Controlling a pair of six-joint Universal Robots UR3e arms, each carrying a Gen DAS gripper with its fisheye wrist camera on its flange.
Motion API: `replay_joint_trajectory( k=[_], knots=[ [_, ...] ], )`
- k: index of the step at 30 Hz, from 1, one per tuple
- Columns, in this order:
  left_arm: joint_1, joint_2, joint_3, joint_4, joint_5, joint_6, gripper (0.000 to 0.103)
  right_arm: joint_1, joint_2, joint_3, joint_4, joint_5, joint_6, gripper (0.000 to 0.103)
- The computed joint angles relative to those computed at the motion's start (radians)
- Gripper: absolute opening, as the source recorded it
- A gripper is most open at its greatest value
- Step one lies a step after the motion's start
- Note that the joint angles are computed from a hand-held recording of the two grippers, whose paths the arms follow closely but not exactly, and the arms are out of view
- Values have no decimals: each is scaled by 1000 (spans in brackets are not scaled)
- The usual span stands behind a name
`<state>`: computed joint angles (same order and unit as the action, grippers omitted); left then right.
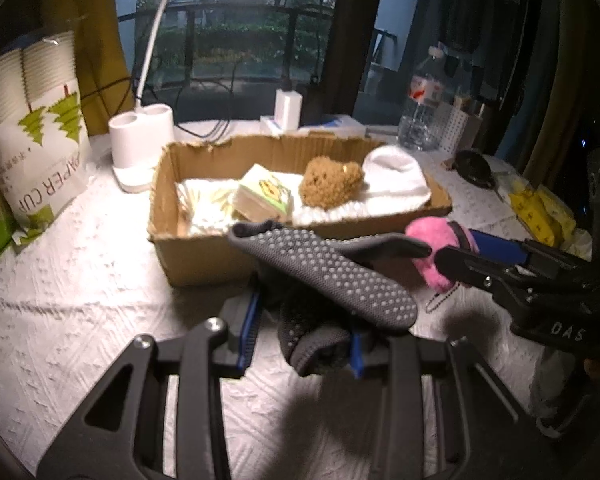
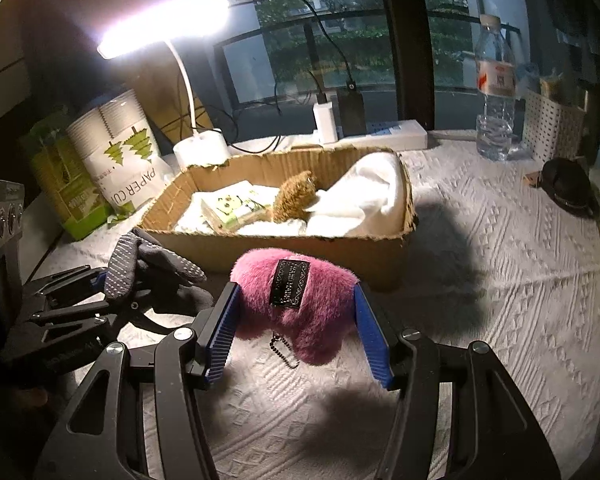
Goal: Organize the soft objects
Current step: 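Grasp and lift the grey dotted glove with the left tool while the right tool holds the plush, then carry the glove with the left tool while the right tool carries the pink plush to the box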
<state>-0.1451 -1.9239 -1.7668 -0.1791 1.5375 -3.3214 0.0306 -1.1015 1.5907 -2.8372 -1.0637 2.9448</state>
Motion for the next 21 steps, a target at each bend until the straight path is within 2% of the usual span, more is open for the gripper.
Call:
replay_joint_trajectory(
  k=[12,21],
  knots=[
    [29,50,9,-1,1,7,37,2,-8,-66,31,-6,5,59],
    [22,30,98,-15,10,22,37,-15,2,-130,50,6,6,59]
  ],
)
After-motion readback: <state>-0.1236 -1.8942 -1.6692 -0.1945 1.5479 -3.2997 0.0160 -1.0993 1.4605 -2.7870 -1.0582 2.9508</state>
